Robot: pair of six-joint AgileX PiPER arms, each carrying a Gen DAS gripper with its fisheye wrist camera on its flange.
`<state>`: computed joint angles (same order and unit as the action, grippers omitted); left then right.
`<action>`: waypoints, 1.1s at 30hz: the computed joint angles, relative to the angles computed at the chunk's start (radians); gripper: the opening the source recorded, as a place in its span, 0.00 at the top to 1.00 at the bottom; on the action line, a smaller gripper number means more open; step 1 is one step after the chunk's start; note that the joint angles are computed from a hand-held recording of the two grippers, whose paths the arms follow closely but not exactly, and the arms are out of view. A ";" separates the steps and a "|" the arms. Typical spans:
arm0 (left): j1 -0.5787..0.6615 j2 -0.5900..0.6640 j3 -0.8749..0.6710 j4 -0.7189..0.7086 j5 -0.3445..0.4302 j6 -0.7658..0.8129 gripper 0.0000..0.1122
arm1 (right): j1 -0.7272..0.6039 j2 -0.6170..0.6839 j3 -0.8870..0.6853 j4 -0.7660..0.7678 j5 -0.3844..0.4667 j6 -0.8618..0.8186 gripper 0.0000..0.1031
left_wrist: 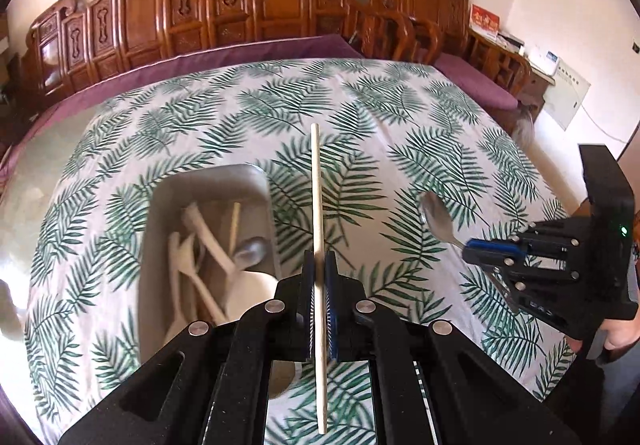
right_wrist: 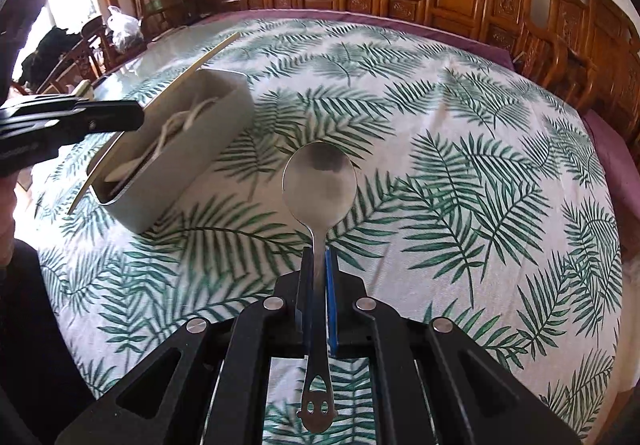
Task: Organize utensils
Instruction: 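Lower the chopstick into the tray with the left tool while the right tool holds the spoon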
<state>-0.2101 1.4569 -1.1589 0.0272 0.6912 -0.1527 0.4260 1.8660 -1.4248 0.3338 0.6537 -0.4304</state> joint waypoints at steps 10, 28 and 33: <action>0.178 0.027 0.022 -0.105 -0.051 0.189 0.96 | 0.061 -0.005 -0.052 -0.054 -0.005 0.083 0.93; 0.254 0.140 0.064 -0.200 -0.090 0.294 0.96 | 0.127 0.046 -0.161 -0.163 0.028 0.221 0.93; 0.252 0.121 0.066 -0.200 -0.090 0.305 0.87 | 0.153 0.054 -0.191 -0.144 0.037 0.249 0.93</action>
